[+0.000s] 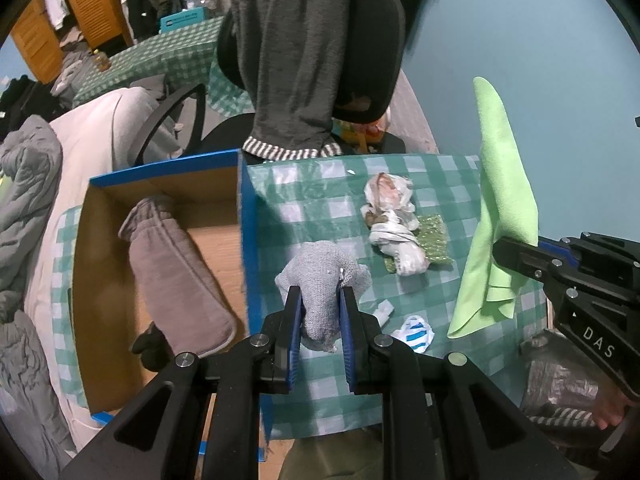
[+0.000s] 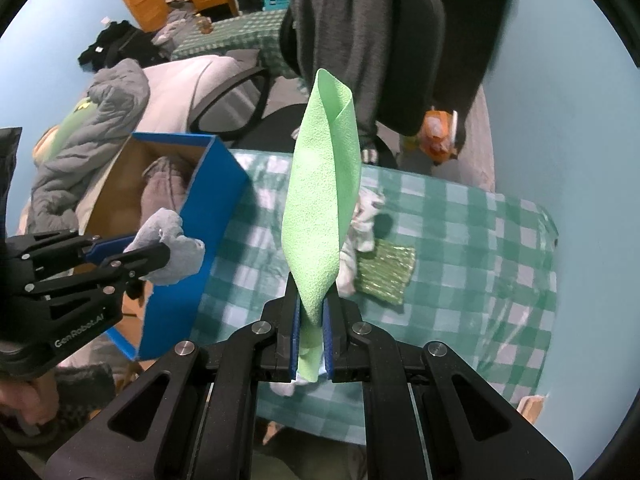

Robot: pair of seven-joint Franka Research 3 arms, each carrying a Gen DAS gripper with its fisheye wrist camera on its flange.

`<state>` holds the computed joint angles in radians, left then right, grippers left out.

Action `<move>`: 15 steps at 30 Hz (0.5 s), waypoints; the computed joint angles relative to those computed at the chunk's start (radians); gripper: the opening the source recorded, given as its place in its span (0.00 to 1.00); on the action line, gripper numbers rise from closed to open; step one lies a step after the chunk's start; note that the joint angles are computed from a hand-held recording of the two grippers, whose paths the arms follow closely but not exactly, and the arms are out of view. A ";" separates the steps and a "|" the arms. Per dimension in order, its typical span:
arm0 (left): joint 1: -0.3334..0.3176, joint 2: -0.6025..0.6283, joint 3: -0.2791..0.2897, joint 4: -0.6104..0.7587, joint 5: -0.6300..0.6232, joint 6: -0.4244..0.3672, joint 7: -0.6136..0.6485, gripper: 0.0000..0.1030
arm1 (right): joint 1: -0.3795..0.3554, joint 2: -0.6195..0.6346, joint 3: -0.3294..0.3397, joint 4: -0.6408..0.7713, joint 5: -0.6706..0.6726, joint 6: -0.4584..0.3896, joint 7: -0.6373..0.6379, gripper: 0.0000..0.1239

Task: Organize soft objects
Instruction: 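Carry the green cloth and grey sock ball over the cardboard box with both tools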

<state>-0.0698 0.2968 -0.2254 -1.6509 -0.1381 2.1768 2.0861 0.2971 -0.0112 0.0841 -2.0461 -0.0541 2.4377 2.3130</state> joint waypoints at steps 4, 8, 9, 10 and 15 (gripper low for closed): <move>0.014 -0.003 0.008 0.005 -0.007 0.002 -0.003 0.17 | 0.008 0.033 0.003 0.042 0.006 0.002 -0.021 0.07; 0.026 -0.004 0.017 0.009 -0.005 0.004 -0.014 0.17 | 0.021 0.065 0.001 0.088 0.009 0.000 -0.042 0.07; 0.029 -0.004 0.018 0.010 -0.005 0.003 -0.017 0.17 | 0.024 0.070 0.000 0.096 0.008 0.000 -0.044 0.07; 0.033 -0.003 0.020 0.012 -0.006 0.002 -0.019 0.17 | 0.028 0.080 0.000 0.110 0.009 -0.002 -0.050 0.07; 0.051 -0.003 0.029 0.016 -0.005 0.003 -0.026 0.17 | 0.047 0.120 -0.004 0.162 0.014 -0.002 -0.072 0.07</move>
<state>-0.0189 0.2942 -0.1968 -1.6354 -0.1428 2.1798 2.0601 0.3437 0.1086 0.0799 -1.8841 -0.0399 2.4353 2.2405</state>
